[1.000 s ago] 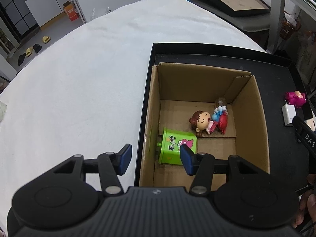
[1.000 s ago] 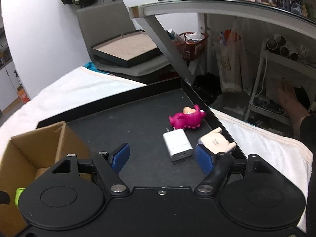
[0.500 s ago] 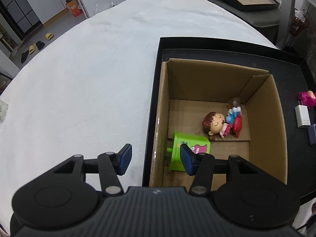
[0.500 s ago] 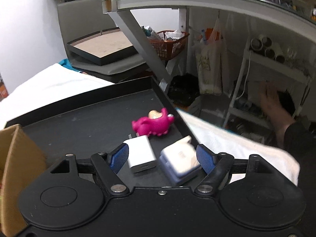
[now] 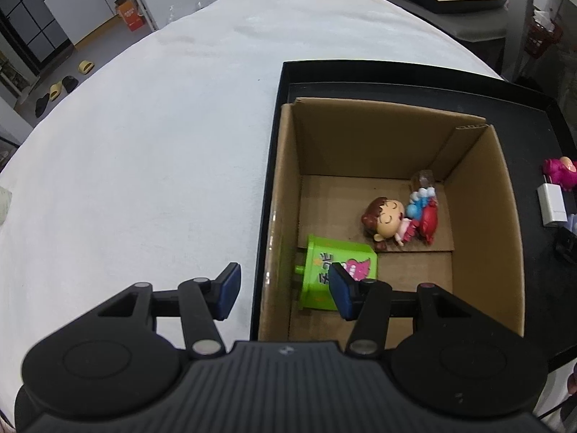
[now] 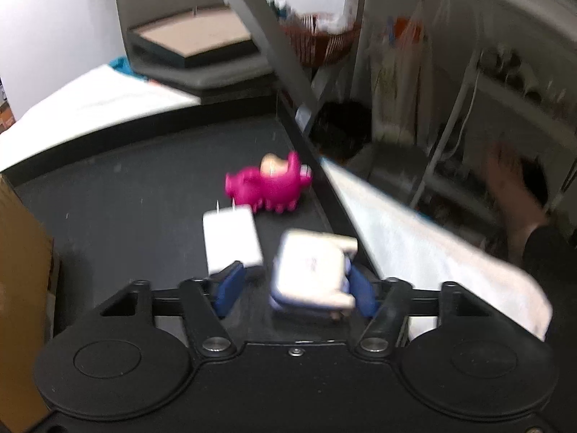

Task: Organize rigid objects
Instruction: 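Close the right gripper on the lavender cube toy and lift it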

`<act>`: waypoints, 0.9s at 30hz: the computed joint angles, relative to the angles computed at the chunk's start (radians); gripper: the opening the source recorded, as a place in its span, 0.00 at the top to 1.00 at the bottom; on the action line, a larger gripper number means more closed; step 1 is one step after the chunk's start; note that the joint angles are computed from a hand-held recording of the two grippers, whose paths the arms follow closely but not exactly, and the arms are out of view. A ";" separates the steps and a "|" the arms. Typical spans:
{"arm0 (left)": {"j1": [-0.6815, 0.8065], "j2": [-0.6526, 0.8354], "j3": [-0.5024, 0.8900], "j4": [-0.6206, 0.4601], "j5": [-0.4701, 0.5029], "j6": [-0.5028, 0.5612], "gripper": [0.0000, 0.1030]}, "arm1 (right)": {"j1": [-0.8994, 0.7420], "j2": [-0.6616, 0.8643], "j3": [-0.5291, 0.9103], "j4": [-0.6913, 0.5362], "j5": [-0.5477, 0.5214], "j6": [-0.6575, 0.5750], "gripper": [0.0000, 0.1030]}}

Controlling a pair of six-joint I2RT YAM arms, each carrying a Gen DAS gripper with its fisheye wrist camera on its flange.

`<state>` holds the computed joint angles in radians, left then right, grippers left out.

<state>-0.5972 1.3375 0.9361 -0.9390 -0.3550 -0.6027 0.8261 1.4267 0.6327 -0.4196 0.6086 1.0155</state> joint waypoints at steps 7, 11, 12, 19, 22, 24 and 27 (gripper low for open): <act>-0.010 -0.041 -0.005 -0.027 -0.007 -0.011 0.49 | 0.025 -0.040 -0.013 -0.011 -0.007 0.070 0.56; -0.006 -0.067 -0.012 -0.040 -0.008 -0.013 0.49 | 0.050 -0.075 -0.009 -0.048 -0.004 0.094 0.57; -0.005 -0.075 -0.015 -0.042 -0.008 -0.012 0.49 | 0.057 -0.082 -0.008 -0.052 -0.003 0.092 0.58; -0.006 -0.118 -0.034 -0.061 -0.005 -0.016 0.49 | 0.121 -0.097 0.044 -0.131 0.043 0.090 0.58; -0.009 -0.133 -0.041 -0.066 -0.001 -0.017 0.49 | 0.148 -0.107 0.068 -0.165 0.071 0.091 0.58; -0.015 -0.143 -0.046 -0.069 0.000 -0.019 0.49 | 0.167 -0.114 0.084 -0.189 0.090 0.098 0.58; -0.021 -0.156 -0.050 -0.070 0.006 -0.017 0.49 | 0.193 -0.124 0.106 -0.217 0.110 0.104 0.58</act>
